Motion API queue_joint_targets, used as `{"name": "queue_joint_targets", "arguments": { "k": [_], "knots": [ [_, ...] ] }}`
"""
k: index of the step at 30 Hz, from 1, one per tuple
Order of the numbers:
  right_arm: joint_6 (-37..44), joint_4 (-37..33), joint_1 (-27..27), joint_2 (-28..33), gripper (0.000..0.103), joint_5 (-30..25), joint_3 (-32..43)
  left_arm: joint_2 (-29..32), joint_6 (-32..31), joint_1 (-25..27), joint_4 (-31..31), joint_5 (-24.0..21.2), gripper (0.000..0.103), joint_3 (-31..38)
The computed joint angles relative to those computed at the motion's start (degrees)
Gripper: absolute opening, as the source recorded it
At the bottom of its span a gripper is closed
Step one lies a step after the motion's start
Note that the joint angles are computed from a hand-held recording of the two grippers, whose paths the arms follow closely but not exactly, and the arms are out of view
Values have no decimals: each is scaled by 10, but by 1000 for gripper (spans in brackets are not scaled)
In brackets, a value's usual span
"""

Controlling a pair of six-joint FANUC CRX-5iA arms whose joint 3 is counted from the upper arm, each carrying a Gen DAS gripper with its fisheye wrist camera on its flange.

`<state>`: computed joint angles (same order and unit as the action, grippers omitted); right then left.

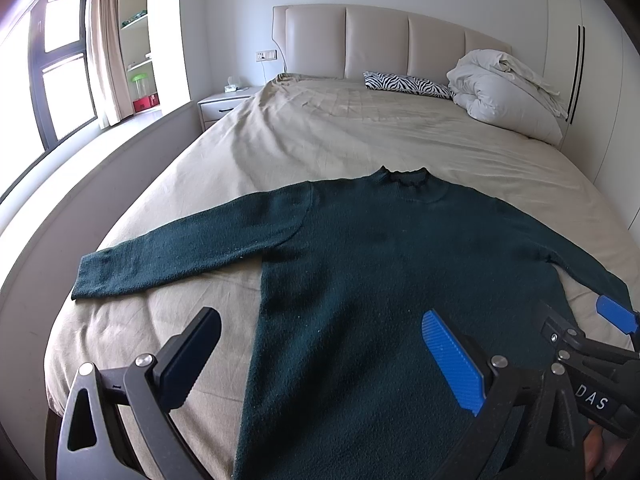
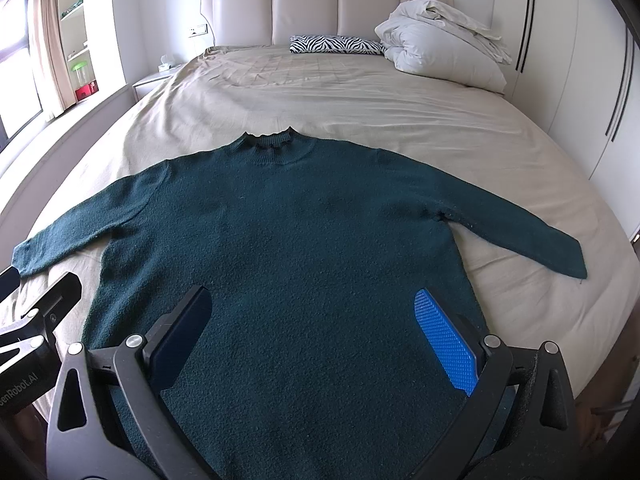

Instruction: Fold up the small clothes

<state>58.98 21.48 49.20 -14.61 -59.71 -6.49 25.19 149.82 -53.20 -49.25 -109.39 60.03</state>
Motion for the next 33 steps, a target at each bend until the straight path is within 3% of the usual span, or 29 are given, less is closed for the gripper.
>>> {"name": "queue_joint_targets", "arguments": {
  "k": [33],
  "knots": [
    [3,-2,-5,5,103,2,-4,-7,19,9,24,21,103,-35]
  ]
}}
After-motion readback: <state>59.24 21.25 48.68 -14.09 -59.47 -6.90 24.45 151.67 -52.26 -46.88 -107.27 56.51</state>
